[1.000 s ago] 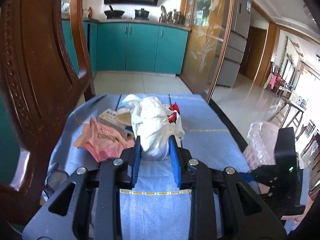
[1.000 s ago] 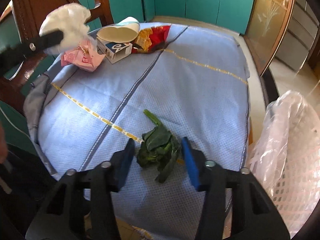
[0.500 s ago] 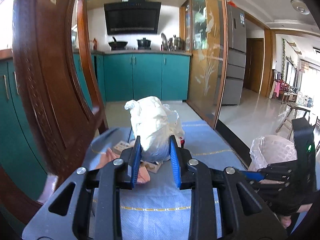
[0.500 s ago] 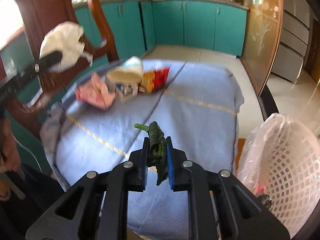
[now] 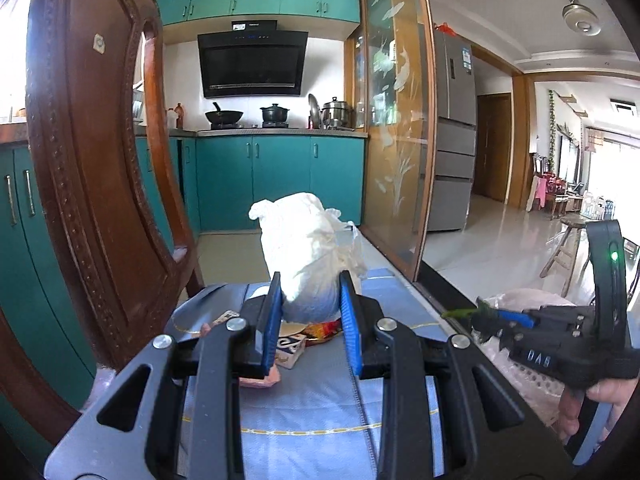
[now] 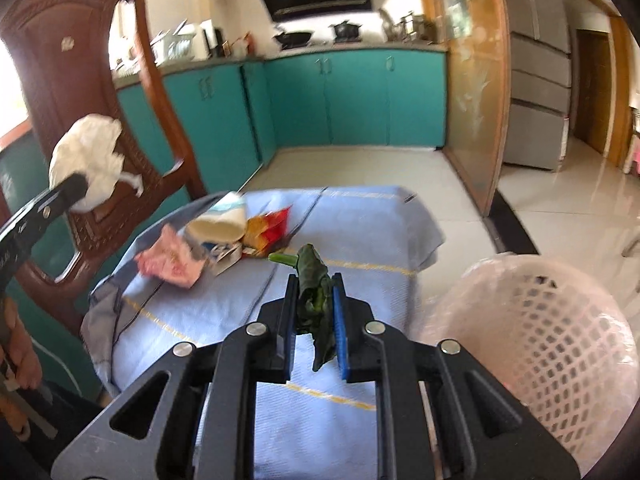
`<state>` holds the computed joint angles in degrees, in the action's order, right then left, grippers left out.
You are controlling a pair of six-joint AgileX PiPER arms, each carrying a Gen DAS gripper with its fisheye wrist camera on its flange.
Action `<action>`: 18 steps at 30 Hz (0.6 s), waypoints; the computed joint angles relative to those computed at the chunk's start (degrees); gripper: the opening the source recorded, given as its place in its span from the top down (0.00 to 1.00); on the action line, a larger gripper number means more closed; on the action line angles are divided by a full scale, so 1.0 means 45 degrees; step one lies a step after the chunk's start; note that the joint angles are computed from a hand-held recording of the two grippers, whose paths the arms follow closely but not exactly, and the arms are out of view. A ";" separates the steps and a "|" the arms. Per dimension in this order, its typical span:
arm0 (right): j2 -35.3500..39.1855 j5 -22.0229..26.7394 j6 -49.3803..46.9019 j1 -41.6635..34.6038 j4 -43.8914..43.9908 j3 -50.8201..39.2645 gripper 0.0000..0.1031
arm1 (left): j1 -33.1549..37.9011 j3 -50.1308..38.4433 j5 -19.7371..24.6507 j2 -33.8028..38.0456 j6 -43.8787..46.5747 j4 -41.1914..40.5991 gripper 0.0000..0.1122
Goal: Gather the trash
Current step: 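Carry the tissue ball and vegetable over the wastebasket and open both grippers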
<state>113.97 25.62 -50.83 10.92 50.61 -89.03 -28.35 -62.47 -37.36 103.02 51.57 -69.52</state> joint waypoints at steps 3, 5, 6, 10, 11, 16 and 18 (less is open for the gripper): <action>-0.0359 -0.0145 -0.0439 -0.0582 0.0681 0.0364 0.84 | -0.0123 -0.0229 0.0445 0.0089 -0.0121 0.0166 0.75; -0.0613 -0.0273 -0.0738 -0.1052 0.1097 0.0664 0.84 | -0.0128 -0.0529 0.1301 0.0244 -0.0306 0.0418 0.75; -0.0687 -0.0323 -0.0852 -0.1200 0.1262 0.0771 0.84 | -0.0126 -0.0748 0.1821 0.0386 -0.0362 0.0456 0.75; -0.0821 -0.0465 -0.0612 -0.2084 0.1438 0.0987 0.84 | -0.0547 -0.2033 0.3107 0.1250 0.0398 -0.0339 0.75; -0.0811 -0.0542 -0.0370 -0.2223 0.1251 0.0995 0.84 | -0.0712 -0.2336 0.3157 0.1506 0.0732 -0.0567 0.75; -0.0810 -0.0251 -0.0538 -0.3117 0.1489 0.1117 0.84 | -0.1488 -0.3712 0.3576 0.2664 0.1985 -0.1431 0.75; -0.0875 -0.0293 -0.0777 -0.3318 0.1625 0.1248 0.84 | -0.1665 -0.4159 0.3645 0.3017 0.2546 -0.1883 0.75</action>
<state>110.03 24.30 -54.33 -4.01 57.92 -83.41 -35.85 -81.19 -20.96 116.60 63.02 -77.99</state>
